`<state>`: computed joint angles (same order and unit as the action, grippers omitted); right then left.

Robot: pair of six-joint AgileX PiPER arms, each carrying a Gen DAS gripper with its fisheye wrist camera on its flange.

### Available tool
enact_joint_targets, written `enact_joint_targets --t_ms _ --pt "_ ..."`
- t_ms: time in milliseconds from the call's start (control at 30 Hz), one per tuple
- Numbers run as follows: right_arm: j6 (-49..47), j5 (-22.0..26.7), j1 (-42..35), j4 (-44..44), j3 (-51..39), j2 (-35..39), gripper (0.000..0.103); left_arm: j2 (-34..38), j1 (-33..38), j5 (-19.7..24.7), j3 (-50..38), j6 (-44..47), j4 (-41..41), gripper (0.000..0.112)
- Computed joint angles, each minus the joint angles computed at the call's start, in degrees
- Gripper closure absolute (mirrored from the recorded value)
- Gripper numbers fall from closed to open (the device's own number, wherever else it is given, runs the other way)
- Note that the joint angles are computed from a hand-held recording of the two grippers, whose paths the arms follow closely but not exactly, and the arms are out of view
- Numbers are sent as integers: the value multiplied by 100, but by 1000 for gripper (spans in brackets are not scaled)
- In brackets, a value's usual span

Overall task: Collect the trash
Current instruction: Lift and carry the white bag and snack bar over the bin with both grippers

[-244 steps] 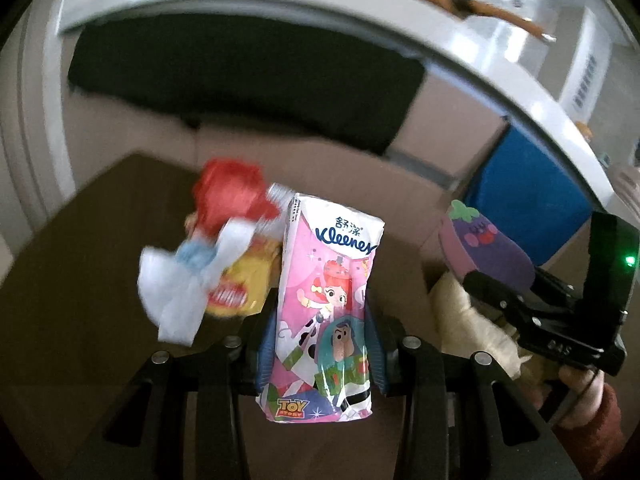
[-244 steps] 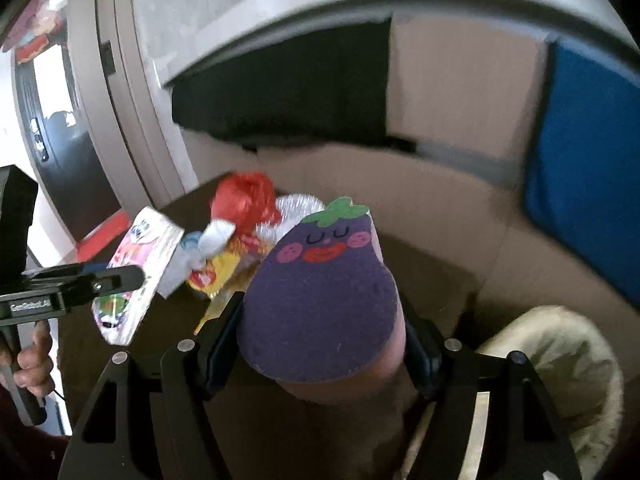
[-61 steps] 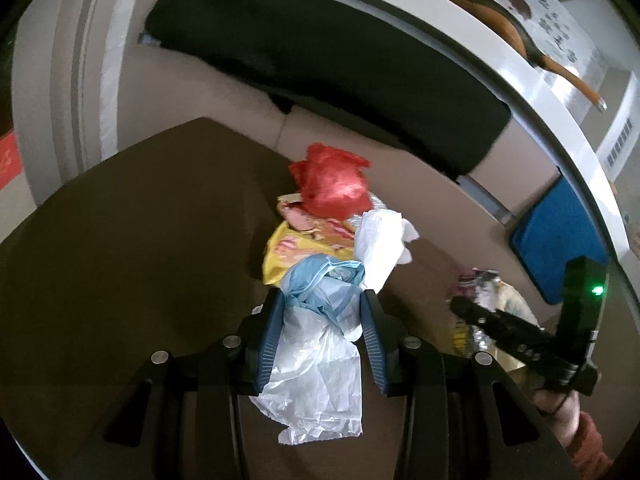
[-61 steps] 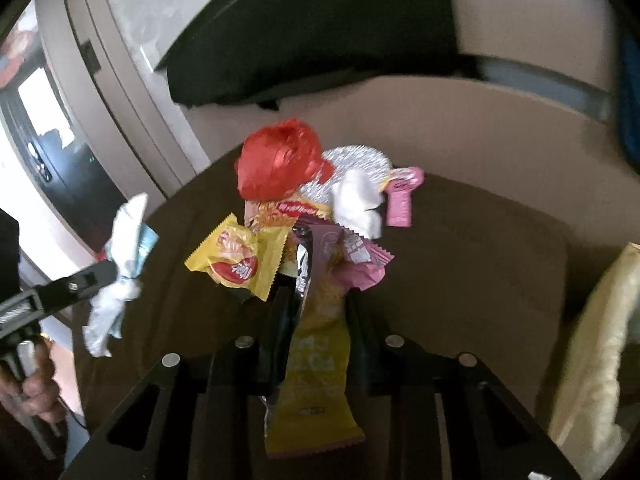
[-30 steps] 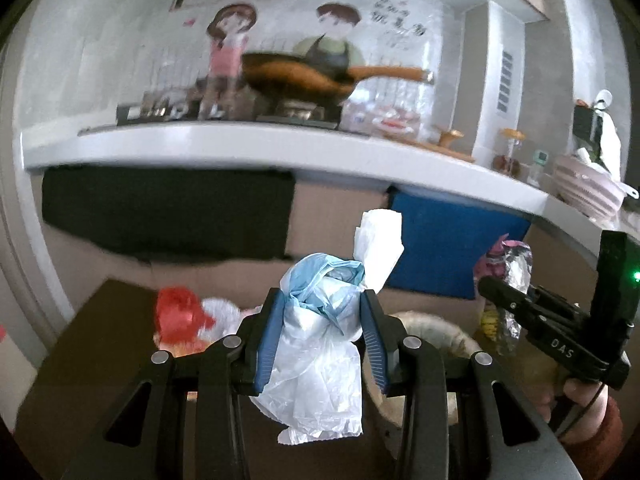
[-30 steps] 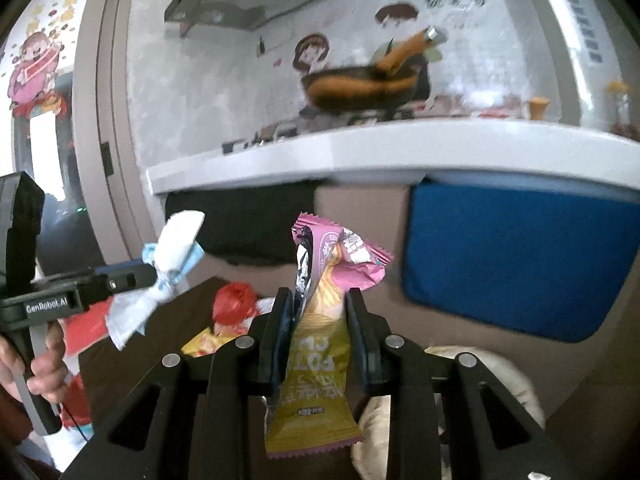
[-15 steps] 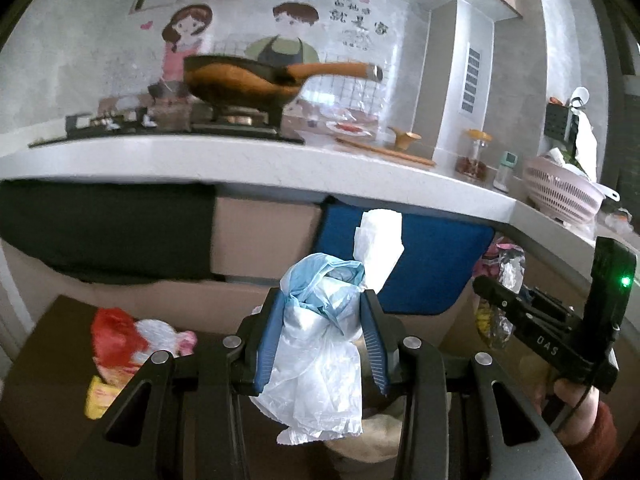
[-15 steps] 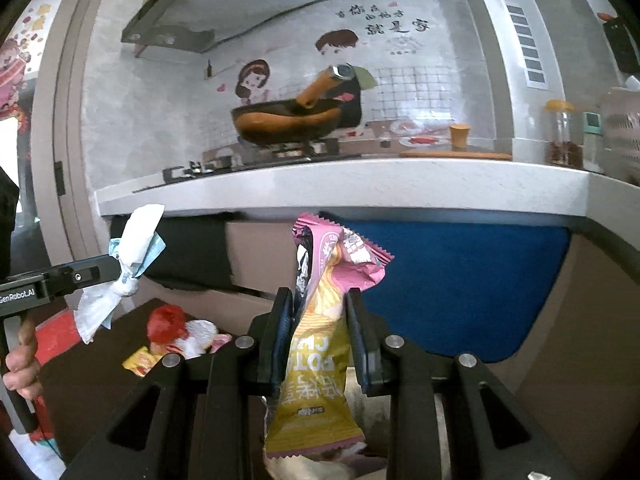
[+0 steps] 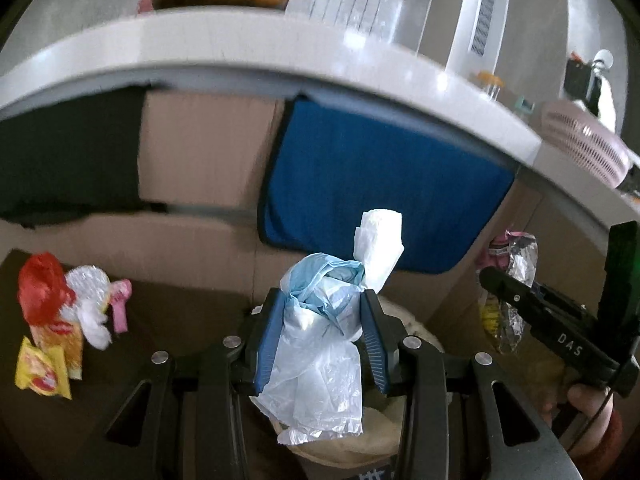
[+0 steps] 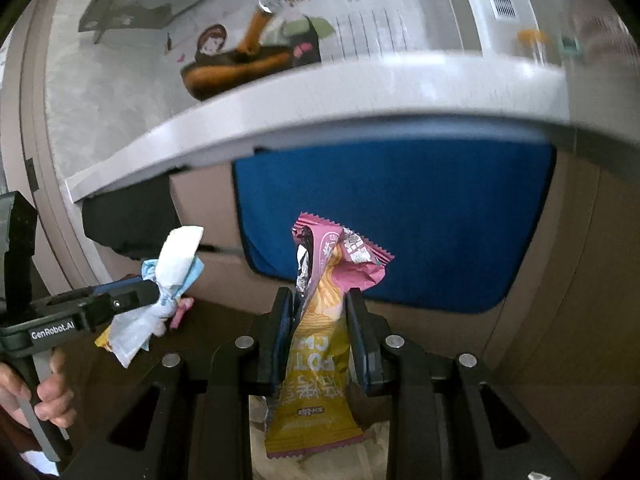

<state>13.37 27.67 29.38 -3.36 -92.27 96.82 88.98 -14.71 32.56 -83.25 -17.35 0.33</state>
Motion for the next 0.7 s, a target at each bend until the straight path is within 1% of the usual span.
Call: enact_joint_targets --t_ms 67,167,333,500,700 --pt "-315 -55 -129 452 93 100 78 174 -33 -29 -13 -40 35 73" --pt "-618 -72 -228 836 172 253 78 403 -122 -60 -5 -137 164 73" --pt "-1061 -35 -386 1377 195 522 77 771 -210 8 -107 -72 -14 73" --pt "-1350 5 -508 1722 204 707 77 1146 -249 111 -311 66 -181 73" --pt "-1549 113 -588 1954 159 882 76 1418 -234 208 -482 190 -351 73"
